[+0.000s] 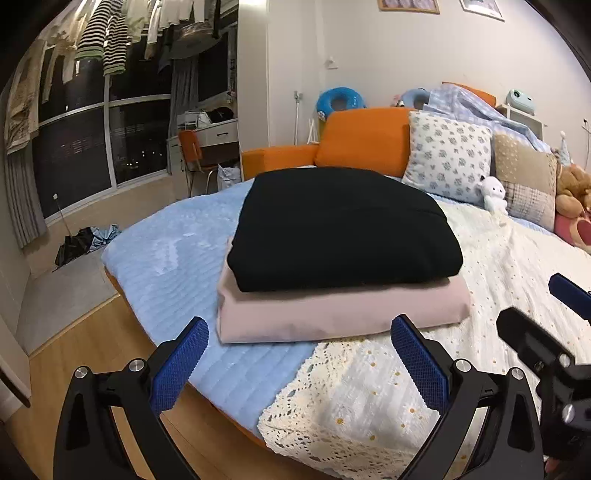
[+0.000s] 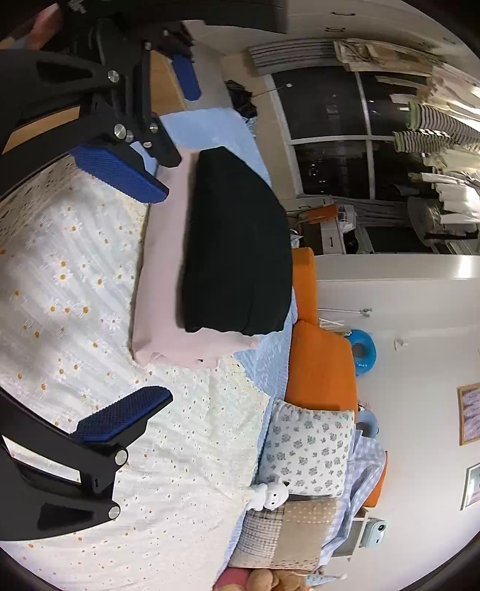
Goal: Fold large clothes
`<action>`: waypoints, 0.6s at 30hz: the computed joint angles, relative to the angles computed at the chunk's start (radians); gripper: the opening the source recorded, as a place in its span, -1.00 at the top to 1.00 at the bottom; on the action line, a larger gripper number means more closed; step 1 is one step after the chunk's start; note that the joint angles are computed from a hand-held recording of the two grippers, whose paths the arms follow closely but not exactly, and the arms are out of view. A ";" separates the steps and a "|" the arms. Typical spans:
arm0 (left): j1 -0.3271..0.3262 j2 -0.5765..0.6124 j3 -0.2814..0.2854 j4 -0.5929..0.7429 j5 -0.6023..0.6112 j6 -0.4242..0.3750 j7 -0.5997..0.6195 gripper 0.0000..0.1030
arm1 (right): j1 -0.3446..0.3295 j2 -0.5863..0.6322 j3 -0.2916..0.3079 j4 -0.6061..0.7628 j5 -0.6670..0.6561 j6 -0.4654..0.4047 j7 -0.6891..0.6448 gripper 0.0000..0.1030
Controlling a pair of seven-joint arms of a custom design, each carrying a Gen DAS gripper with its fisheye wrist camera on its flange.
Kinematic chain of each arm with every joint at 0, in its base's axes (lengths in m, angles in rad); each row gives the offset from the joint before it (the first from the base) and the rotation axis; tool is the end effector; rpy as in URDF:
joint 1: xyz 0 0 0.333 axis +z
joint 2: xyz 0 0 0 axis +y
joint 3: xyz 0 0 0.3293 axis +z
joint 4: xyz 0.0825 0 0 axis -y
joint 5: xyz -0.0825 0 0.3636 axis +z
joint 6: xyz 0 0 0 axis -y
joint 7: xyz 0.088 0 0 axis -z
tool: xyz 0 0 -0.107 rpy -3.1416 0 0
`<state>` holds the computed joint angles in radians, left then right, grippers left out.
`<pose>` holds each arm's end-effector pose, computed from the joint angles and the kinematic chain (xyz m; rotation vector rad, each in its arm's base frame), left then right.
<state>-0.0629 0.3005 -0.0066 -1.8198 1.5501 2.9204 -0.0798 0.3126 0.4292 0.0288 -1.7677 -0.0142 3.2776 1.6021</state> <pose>0.6298 -0.1060 0.4402 -1.6851 1.4401 -0.7854 0.6517 0.2293 0.4793 -1.7350 1.2587 -0.7218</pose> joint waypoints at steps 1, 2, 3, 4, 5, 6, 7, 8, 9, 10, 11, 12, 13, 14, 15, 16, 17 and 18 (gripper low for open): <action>0.000 0.001 -0.002 0.000 -0.004 0.005 0.008 -0.94 | 0.004 -0.003 -0.007 -0.005 -0.002 0.001 -0.002 -0.91; -0.002 0.001 -0.001 0.001 -0.003 0.004 0.008 -0.94 | 0.017 -0.008 -0.025 -0.017 -0.001 0.014 0.000 -0.91; -0.003 0.002 -0.001 0.002 -0.002 0.003 0.007 -0.94 | 0.009 -0.011 -0.017 -0.024 0.000 0.024 -0.001 -0.91; -0.005 0.002 -0.001 0.003 0.010 0.010 -0.008 -0.94 | -0.003 -0.013 -0.005 -0.028 0.002 0.030 -0.001 -0.91; -0.005 0.002 -0.001 0.004 0.020 0.012 -0.021 -0.94 | -0.004 -0.012 -0.006 -0.029 0.005 0.032 0.001 -0.91; -0.007 0.002 -0.001 0.005 0.029 0.009 -0.036 -0.94 | -0.021 -0.010 0.014 -0.026 0.006 0.032 0.002 -0.91; -0.006 0.002 -0.003 0.004 0.034 0.007 -0.044 -0.94 | -0.033 -0.008 0.028 -0.024 0.005 0.032 0.002 -0.91; -0.005 0.002 -0.004 0.005 0.041 0.008 -0.055 -0.94 | -0.019 -0.006 0.012 -0.021 0.008 0.029 0.003 -0.91; -0.003 0.002 -0.006 0.006 0.038 0.005 -0.058 -0.94 | -0.019 -0.006 0.013 -0.019 0.007 0.025 0.002 -0.91; -0.001 0.003 -0.008 0.006 0.035 0.008 -0.056 -0.94 | -0.024 -0.006 0.020 -0.020 0.005 0.024 0.000 -0.91; 0.001 0.004 -0.009 0.008 0.030 0.010 -0.050 -0.94 | -0.028 -0.007 0.024 -0.023 0.003 0.030 -0.002 -0.91; -0.002 0.001 -0.009 0.005 0.029 0.001 -0.051 -0.94 | -0.029 -0.008 0.027 -0.024 0.003 0.033 -0.002 -0.91; -0.002 0.001 -0.009 0.005 0.032 0.000 -0.053 -0.94 | -0.037 -0.008 0.036 -0.024 0.002 0.033 -0.003 -0.91; 0.000 0.007 -0.008 0.012 0.032 0.004 -0.051 -0.94 | -0.031 -0.006 0.030 -0.021 0.003 0.027 -0.002 -0.91; 0.001 0.010 -0.009 0.015 0.026 0.005 -0.046 -0.94 | -0.028 -0.005 0.027 -0.018 0.004 0.020 -0.002 -0.91; 0.002 0.012 -0.009 0.017 0.019 0.011 -0.040 -0.94 | -0.035 -0.003 0.035 -0.014 0.002 0.012 -0.003 -0.91; 0.000 0.013 -0.006 0.019 0.029 0.013 -0.047 -0.94 | -0.032 -0.002 0.031 -0.010 0.003 0.005 -0.003 -0.91; -0.002 0.013 -0.004 0.020 0.037 0.009 -0.054 -0.94 | -0.025 0.000 0.024 -0.007 0.004 0.003 -0.002 -0.91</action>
<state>-0.0645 0.3133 -0.0109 -1.7997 1.5876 2.9296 -0.1340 0.2878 0.4293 0.0524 -1.7749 -0.0099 3.2803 1.6005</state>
